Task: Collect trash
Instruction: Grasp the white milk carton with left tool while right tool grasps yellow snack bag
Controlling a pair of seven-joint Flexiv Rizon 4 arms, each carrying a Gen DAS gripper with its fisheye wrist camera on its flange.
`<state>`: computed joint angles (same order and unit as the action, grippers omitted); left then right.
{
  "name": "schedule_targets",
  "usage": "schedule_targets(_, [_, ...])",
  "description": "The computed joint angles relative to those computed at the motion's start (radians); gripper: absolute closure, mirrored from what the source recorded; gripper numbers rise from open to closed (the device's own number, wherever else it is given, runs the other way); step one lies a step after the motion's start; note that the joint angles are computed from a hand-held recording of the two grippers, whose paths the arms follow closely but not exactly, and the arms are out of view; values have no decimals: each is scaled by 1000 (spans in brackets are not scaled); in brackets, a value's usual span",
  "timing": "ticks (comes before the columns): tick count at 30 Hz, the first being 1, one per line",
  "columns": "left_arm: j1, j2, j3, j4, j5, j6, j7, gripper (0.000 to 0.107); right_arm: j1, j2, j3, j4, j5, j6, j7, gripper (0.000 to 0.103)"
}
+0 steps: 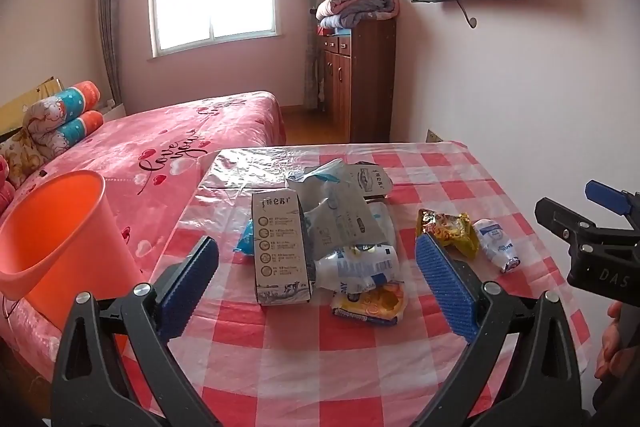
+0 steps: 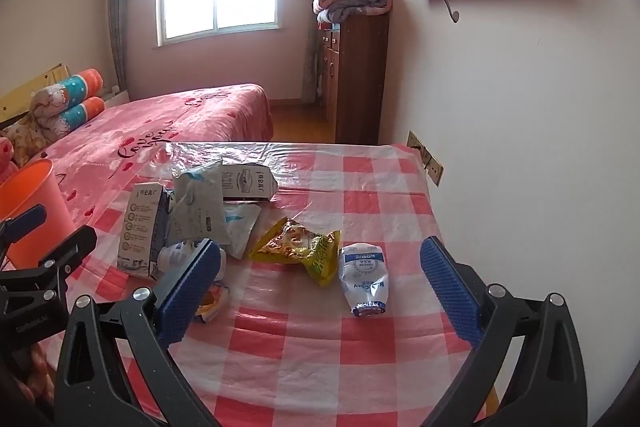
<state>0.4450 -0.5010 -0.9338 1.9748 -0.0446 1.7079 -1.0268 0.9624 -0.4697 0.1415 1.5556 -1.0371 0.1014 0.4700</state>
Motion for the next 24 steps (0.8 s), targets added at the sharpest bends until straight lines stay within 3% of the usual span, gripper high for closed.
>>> schedule_targets(6, [59,-20,-60,16,-9,-29,16,8,0,2,0,7,-13,14,7,4])
schedule_targets(10, [81,-52,-78,13,-16,-64,39,8,-25,29,11,70,-38,107,58,4])
schedule_targets(12, [71,-67,-65,3,-30,-83,56,8,-55,50,18,121,-54,203,107,4])
schedule_targets(16, [7,-81,1,-34,-59,-103,93,8,-110,58,18,197,-81,374,203,4])
schedule_targets(18, [-42,-81,55,-62,-82,-120,113,8,-123,59,20,218,-69,402,211,4])
schedule_targets(24, [-257,-114,306,-213,-176,-213,97,8,-179,80,11,318,-96,556,332,4])
